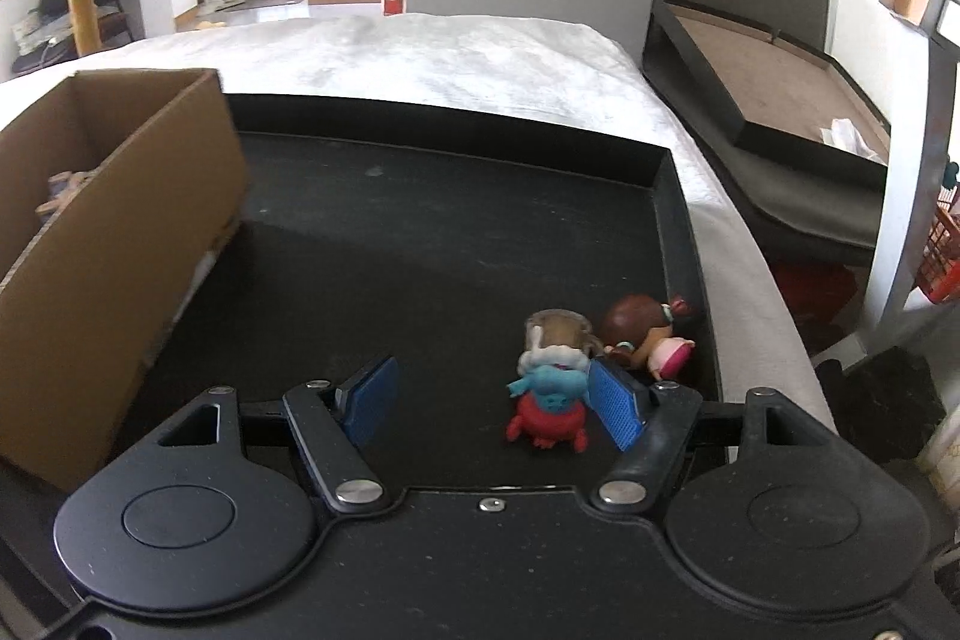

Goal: Organize rigid objects
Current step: 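Return the right gripper to the tray and grasp the blue-and-red figure, then carry the blue-and-red figure into the cardboard box and open the right gripper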

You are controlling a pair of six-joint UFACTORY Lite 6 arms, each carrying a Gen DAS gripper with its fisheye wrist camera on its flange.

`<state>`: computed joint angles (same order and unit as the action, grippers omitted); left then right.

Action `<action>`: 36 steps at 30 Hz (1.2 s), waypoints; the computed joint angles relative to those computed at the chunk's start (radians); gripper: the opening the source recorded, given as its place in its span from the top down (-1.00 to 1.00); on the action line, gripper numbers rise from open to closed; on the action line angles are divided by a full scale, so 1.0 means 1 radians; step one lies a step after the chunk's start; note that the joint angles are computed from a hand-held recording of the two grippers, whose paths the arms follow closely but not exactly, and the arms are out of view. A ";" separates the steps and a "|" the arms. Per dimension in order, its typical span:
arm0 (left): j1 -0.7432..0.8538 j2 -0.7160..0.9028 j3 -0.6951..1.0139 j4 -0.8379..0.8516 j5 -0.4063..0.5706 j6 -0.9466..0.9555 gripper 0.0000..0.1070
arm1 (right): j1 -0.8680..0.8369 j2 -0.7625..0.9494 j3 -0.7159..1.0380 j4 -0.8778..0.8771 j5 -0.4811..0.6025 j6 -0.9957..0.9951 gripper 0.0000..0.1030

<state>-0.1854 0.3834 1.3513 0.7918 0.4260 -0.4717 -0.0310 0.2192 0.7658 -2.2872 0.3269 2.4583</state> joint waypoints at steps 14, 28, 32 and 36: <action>0.015 -0.013 -0.017 -0.027 -0.022 0.036 0.64 | -0.047 0.109 0.065 0.000 0.006 0.068 0.13; 0.034 -0.015 -0.008 -0.115 -0.035 0.113 0.65 | 0.006 -0.042 -0.005 0.129 -0.004 -0.075 0.26; 0.041 -0.022 -0.015 -0.137 -0.043 0.132 0.65 | 0.031 -0.086 -0.004 0.202 -0.006 -0.160 0.26; 0.050 -0.029 -0.018 -0.173 -0.046 0.167 0.66 | 0.062 -0.111 0.017 0.292 -0.010 -0.250 0.26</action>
<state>-0.1357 0.3539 1.3335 0.6187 0.3801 -0.3050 0.0315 0.1081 0.7832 -1.9954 0.3169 2.2088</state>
